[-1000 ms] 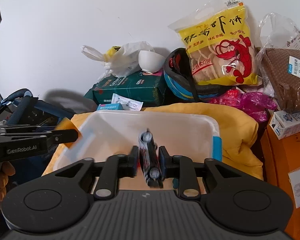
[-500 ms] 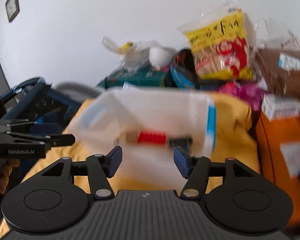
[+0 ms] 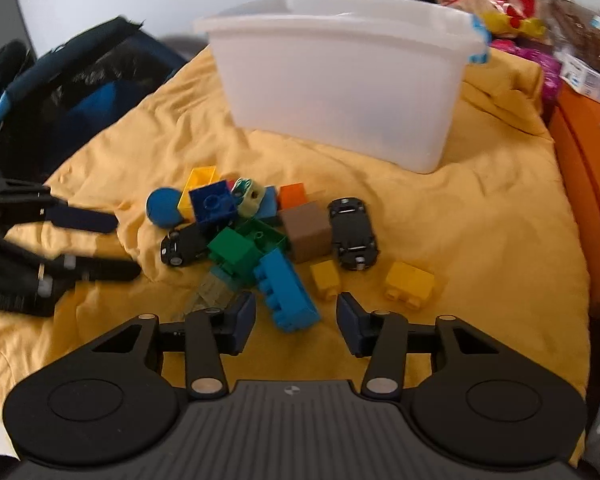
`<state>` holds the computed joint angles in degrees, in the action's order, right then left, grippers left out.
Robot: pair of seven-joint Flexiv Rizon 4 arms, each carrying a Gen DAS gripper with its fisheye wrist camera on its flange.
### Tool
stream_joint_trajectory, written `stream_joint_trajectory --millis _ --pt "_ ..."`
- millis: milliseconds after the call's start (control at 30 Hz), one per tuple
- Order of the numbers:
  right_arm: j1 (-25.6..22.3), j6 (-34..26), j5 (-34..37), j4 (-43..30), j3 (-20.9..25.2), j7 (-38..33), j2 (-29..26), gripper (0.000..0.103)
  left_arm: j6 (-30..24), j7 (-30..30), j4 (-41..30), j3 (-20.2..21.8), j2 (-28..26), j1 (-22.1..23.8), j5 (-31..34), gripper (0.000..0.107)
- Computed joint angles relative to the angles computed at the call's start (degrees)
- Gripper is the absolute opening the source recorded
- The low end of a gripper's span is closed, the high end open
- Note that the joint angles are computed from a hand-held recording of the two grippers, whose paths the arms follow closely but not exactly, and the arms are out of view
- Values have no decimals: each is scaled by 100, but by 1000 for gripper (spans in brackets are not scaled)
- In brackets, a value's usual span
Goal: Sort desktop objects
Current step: 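Grasp the olive figure with the left tool while the right tool grasps the blue brick, then carry the olive figure and blue brick over the bin and release both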
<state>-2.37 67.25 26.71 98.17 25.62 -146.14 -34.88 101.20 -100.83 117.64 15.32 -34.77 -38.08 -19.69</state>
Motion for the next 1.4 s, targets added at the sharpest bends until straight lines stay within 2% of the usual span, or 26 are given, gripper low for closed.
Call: stream_joint_trajectory --millis 100,233,300,400,567,633,667,800,1067,1400 --pt "139 -13 -149 -53 -72 16 -95 47 -14 -55 -137 -237 -114 94 11 62" --pt "267 29 -378 -93 -115 -19 -226 40 -193 -116 -405 -186 -341 -2 25 62" --pt "274 -85 -493 -122 -143 61 -256 32 -291 -219 -508 -195 -414 19 26 62" --pt "196 -126 -482 -151 -107 129 -265 26 -430 -447 -673 -77 -535 -40 51 62" --pt "-30 -190 -243 -195 -100 334 -205 26 -591 -744 -969 198 -744 -181 265 60" --pt "-70 -230 -168 -212 -140 458 -185 26 -623 -763 -1024 274 -757 -211 416 39" --pt "-102 -235 -127 -205 -151 487 -168 26 -664 -758 -1046 334 -765 -238 494 37" --pt "-224 -261 49 -175 -136 499 -109 26 -587 -774 -897 155 -616 -37 691 28" --pt "-436 -263 675 -239 19 374 42 26 -370 -909 -507 392 -260 -182 759 28" --pt "-441 -457 1477 -713 59 189 209 26 -134 -875 -368 1031 102 -488 288 28"
